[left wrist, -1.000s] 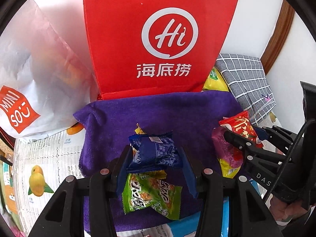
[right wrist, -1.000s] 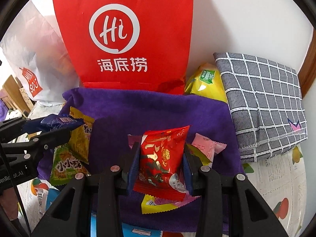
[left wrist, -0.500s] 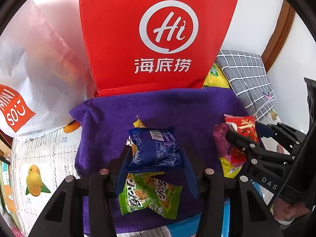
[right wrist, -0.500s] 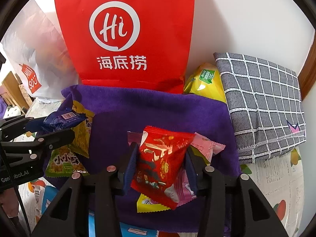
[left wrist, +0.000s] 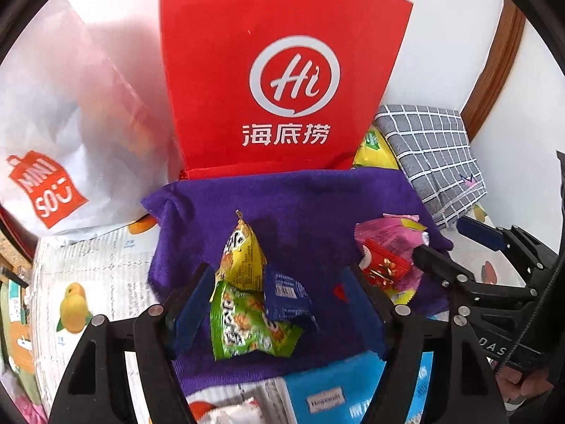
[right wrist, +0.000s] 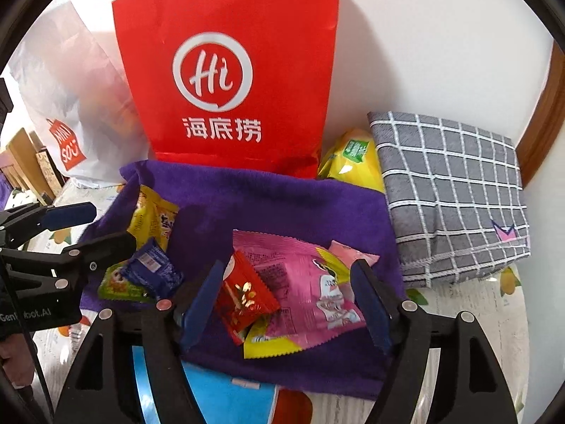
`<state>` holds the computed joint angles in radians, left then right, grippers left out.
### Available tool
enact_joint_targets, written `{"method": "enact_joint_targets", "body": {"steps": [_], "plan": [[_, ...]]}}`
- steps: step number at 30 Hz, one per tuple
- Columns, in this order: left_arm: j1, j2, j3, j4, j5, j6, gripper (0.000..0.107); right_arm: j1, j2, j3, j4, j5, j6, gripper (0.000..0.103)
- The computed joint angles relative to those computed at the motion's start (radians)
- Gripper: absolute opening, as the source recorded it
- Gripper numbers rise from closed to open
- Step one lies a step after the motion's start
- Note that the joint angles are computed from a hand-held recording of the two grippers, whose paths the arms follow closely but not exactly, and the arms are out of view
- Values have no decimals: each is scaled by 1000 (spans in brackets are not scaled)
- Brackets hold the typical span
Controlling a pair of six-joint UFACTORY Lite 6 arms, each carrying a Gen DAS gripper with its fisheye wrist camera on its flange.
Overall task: Organize snacks
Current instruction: 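Withdraw both grippers from the towel back toward the snack pile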
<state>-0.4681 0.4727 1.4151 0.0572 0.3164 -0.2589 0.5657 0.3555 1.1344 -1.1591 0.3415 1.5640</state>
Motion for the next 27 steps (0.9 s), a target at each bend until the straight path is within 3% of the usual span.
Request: {"method": "enact_joint_targets", "body": {"steps": [4, 10, 17, 20, 23, 27], "plan": [[-9, -103, -93, 40, 1, -52, 73, 44, -106, -84, -20, 47, 58, 74], [-49, -326, -299, 252, -15, -268, 73, 138, -267, -209, -1, 119, 119, 74], [-24, -570, -517, 250, -2, -320, 73, 323, -428, -336, 8, 299, 216, 74], [2, -658, -583, 198, 2, -284, 73, 391, -476, -389, 22, 318, 268, 74], [-12, -736, -638, 349, 55, -436, 73, 452, -483, -417, 33, 333, 320, 74], [1, -802, -710, 387, 73, -467, 73, 512, -483, -466, 34, 289, 400, 74]]}}
